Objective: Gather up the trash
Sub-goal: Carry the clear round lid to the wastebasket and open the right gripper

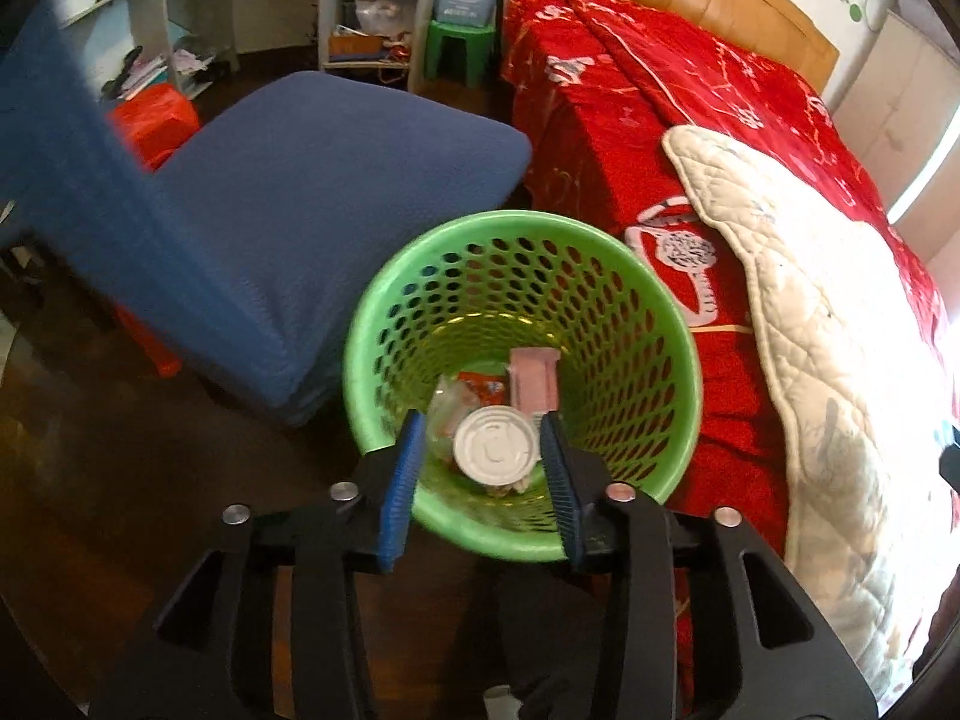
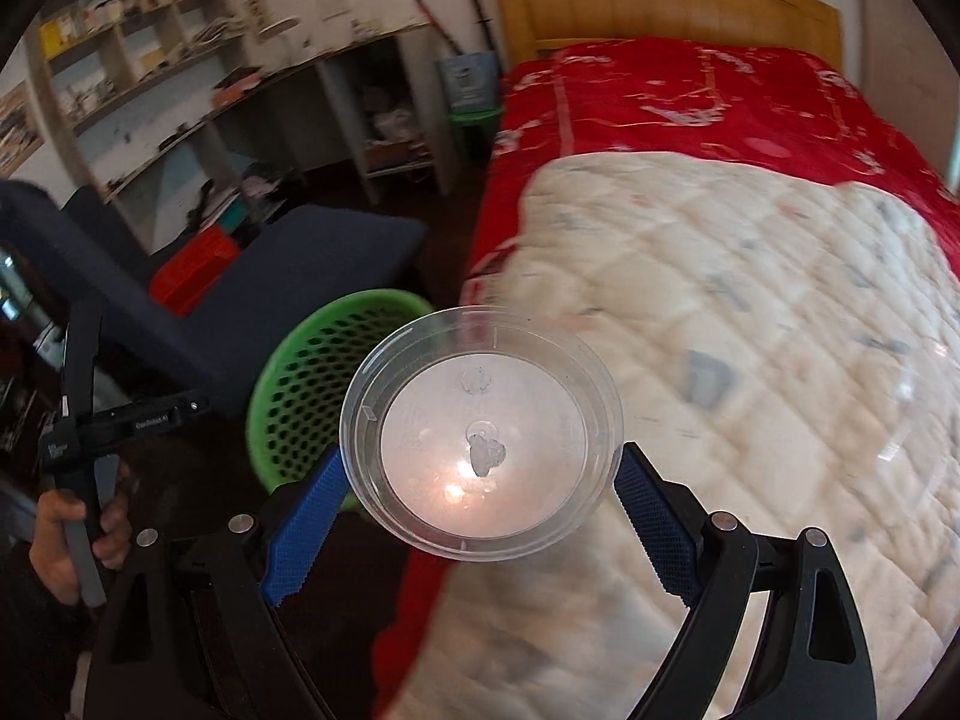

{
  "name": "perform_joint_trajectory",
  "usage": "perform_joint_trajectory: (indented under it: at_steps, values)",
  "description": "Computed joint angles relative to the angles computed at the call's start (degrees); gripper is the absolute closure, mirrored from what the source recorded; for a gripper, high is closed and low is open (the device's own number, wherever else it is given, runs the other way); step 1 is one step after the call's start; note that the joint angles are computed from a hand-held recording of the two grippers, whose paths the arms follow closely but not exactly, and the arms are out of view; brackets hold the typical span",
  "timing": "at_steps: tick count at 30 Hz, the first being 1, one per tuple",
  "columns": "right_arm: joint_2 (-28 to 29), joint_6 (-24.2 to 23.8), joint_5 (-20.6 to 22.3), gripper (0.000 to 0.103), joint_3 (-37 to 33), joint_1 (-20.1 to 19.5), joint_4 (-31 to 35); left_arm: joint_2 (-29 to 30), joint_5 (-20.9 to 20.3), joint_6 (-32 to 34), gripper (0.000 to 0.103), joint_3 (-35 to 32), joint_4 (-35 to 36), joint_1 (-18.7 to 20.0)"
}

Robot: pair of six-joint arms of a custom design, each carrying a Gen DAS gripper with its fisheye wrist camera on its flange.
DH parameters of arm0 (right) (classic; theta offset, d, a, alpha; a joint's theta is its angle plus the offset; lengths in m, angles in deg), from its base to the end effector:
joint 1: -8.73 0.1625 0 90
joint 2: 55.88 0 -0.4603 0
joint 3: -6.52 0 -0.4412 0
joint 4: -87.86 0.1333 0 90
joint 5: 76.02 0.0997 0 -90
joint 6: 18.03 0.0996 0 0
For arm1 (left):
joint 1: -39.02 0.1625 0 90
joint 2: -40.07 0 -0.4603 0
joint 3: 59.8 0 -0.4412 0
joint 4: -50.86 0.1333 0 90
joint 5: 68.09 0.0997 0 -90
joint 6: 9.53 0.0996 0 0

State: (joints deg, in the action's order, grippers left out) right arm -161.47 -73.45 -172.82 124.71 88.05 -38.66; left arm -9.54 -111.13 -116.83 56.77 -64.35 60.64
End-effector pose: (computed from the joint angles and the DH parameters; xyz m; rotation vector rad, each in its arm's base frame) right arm 0.0382 -0.4530 0.4596 1.0286 -2.5914 0.4047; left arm -0.3889 -0.3758 -0.0100 -0.3946 2.2256 -0.9359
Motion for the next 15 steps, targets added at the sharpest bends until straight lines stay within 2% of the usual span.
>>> perform_joint_trajectory:
  at_steps: [7, 15]
  values:
    - [3.1, 1.6, -2.5, 0.017, 4.0, 5.4, -1.7, -2.1, -1.2, -5.7, 0.058, 1.9, 5.2, -2.1]
    - [7.6, 3.8, -4.2, 0.017, 7.0, 9.5, -5.3, -3.7, -1.9, -8.7, 0.058, 4.9, 3.3, -3.0]
